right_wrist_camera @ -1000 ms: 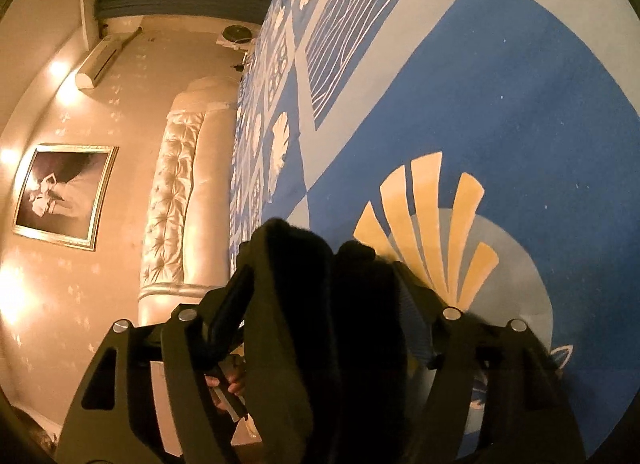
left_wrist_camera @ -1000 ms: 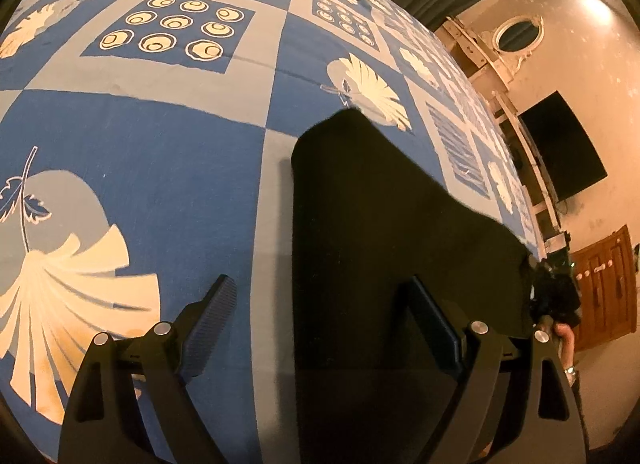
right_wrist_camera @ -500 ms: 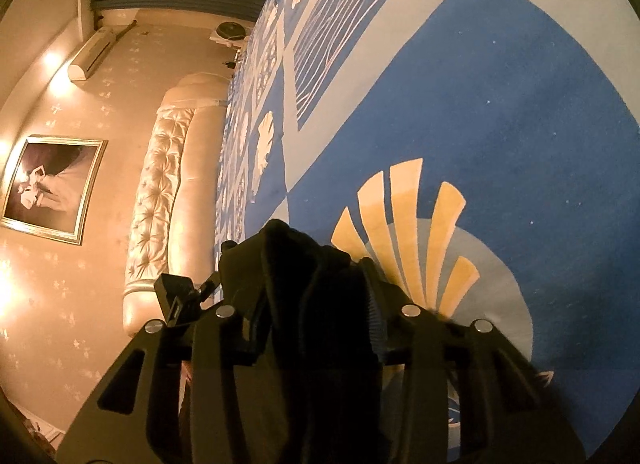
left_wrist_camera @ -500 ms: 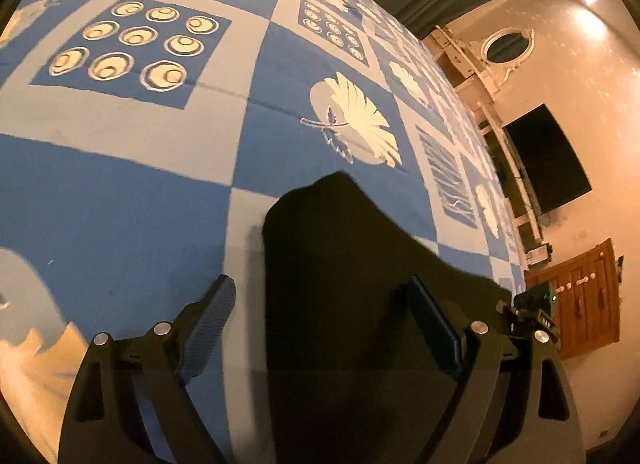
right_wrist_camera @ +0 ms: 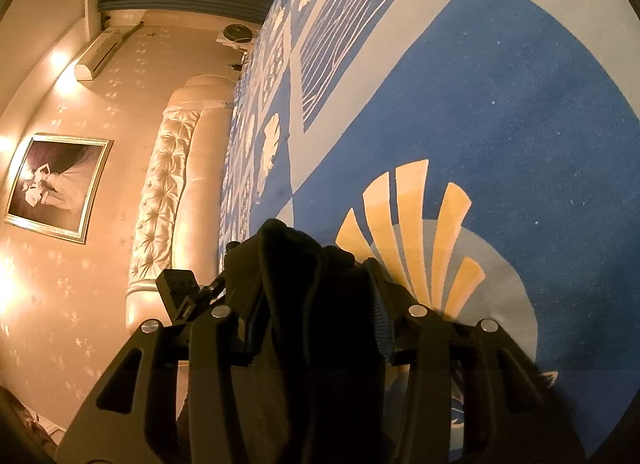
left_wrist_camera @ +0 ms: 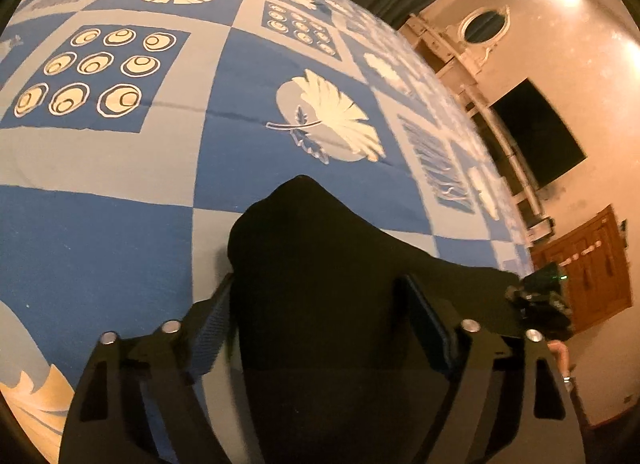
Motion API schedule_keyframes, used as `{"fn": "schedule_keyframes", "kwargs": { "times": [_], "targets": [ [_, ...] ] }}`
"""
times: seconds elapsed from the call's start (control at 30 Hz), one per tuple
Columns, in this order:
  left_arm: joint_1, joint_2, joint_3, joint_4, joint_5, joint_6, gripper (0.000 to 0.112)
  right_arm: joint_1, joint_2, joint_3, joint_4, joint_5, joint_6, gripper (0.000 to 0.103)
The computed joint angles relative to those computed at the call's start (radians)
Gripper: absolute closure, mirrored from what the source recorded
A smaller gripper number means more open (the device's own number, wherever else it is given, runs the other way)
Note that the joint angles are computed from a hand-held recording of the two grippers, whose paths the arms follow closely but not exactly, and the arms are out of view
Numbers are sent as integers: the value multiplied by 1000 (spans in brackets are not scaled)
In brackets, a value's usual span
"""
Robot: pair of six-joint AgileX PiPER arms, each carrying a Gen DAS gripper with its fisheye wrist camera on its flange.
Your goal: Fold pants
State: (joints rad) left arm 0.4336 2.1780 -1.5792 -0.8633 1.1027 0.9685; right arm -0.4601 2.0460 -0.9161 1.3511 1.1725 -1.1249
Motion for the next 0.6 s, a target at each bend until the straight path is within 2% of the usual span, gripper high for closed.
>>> {"fn": "schedule_keyframes", "kwargs": {
  "times": [0.17, 0.33, 0.53, 0.6],
  "targets": [
    [-20, -31, 38, 42, -73, 16, 47, 1, 0, 0, 2, -1, -2, 58],
    [-29, -40, 53, 60, -111, 16, 54, 3, -8, 6, 4, 2, -5, 55],
    [-41, -59, 74, 74, -146, 20, 58, 33, -42, -3, -26, -20, 20, 46],
    [-41, -59, 73, 75, -147, 17, 58, 55, -58, -20, -61, -32, 29, 38]
  ]
}}
